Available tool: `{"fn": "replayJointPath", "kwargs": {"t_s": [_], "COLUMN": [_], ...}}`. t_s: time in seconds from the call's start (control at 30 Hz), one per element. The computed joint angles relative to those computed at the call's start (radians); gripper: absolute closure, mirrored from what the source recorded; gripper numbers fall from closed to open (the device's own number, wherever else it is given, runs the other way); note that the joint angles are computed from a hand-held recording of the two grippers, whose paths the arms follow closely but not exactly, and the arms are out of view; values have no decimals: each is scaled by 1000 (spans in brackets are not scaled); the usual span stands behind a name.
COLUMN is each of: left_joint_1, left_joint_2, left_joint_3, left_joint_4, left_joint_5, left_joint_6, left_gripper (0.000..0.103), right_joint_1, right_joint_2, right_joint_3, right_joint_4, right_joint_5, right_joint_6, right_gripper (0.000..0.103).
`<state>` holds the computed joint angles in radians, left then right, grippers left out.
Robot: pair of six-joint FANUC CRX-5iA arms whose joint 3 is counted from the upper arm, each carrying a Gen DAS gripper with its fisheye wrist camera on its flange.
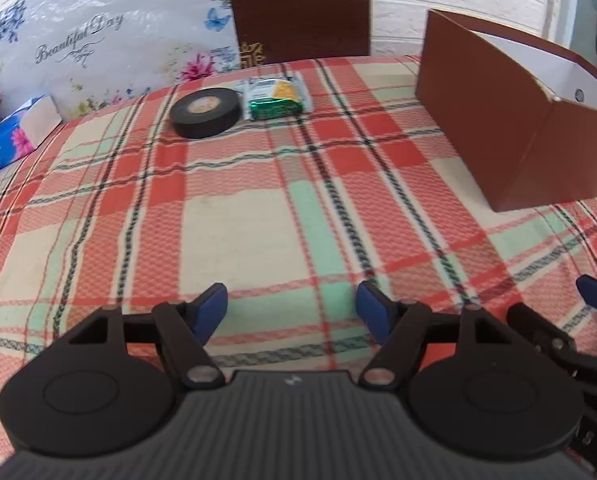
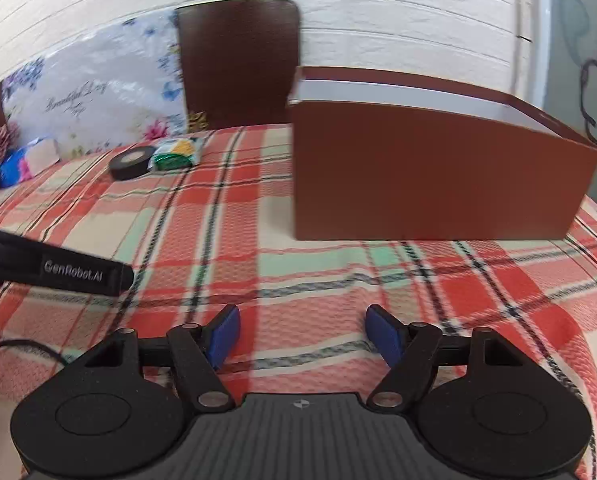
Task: Organize objects
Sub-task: 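Move the right gripper to the green snack packet beside the black tape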
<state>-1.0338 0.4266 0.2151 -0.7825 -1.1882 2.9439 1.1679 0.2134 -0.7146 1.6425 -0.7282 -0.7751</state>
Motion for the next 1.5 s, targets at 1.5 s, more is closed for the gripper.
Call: {"fn": "replayJointPath", "kwargs": {"t_s": [1.5], "left_joint_1": [97], "left_joint_2": [-316], "left_joint_3": [-503], "left_joint_4": [-269], "left_joint_5": [-25], "left_joint_6": [553], "left_gripper": [0], "right_joint_1": [-151], "right_joint_2": [386], "right_joint_3": [536], "right_joint_4": [190], "right_joint_5": [166], "right_joint_6": [-87], "right_gripper": [19]}}
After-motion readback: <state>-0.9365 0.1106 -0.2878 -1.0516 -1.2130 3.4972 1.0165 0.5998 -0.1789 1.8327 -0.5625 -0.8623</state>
